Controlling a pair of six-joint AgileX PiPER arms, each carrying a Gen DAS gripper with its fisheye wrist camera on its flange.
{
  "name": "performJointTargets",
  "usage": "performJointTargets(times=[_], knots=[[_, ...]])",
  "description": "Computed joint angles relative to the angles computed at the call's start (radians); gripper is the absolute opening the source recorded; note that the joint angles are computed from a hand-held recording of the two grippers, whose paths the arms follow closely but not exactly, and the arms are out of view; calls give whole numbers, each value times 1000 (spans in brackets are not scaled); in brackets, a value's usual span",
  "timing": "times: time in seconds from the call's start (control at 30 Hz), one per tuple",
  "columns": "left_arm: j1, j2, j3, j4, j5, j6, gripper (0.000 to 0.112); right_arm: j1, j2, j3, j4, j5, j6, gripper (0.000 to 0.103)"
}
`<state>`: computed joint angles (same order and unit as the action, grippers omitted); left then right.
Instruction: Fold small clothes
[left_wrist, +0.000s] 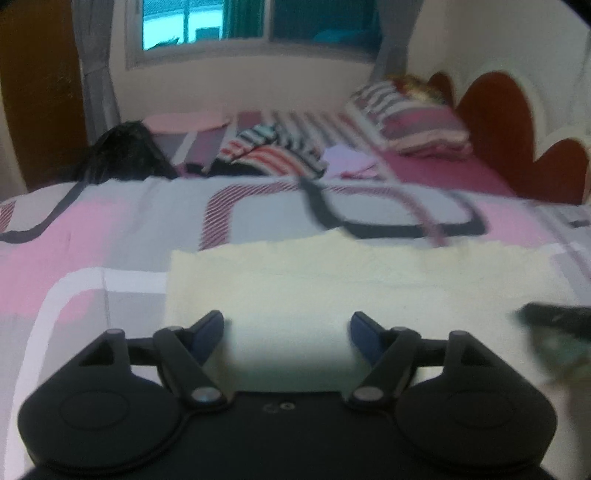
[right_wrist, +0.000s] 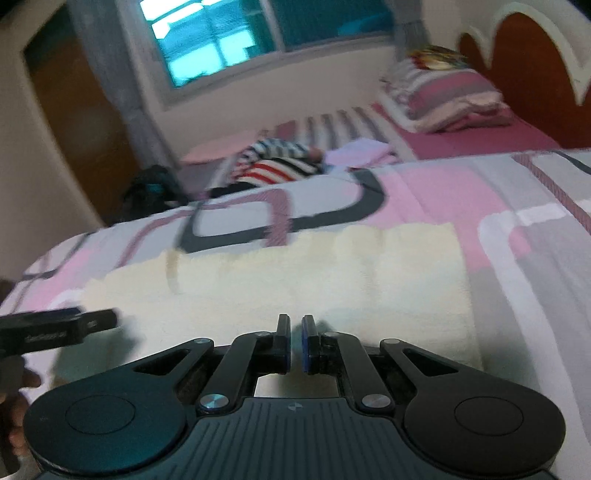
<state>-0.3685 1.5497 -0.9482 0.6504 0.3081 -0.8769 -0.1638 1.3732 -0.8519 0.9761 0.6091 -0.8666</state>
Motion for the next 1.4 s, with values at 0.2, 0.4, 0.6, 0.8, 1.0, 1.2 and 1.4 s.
performJointTargets(times=[0.2, 0.4, 0.6, 0.8, 1.0, 1.2, 1.4], knots=[[-204, -126, 135, 267, 51, -354, 79, 18, -135, 107, -27, 100, -64, 5], [-231, -154, 216, 273, 131, -420, 75, -73, -212, 218, -61, 55, -119, 5], [-144, -256, 289, 210, 127, -382, 69, -335, -200, 201, 7, 210, -209, 5], [-115, -303, 280, 302, 73, -442, 76, -358, -204, 162, 97, 227, -277, 5], [-73, -198, 202, 177, 97, -237, 74, -376, -51, 96, 117, 178, -305, 5], [-30, -173, 206, 238, 71, -345, 74, -388, 46, 40, 203, 169, -411, 63], [-50, -154, 217, 351, 73, -462, 75, -368, 77, 23, 203, 184, -464, 34]])
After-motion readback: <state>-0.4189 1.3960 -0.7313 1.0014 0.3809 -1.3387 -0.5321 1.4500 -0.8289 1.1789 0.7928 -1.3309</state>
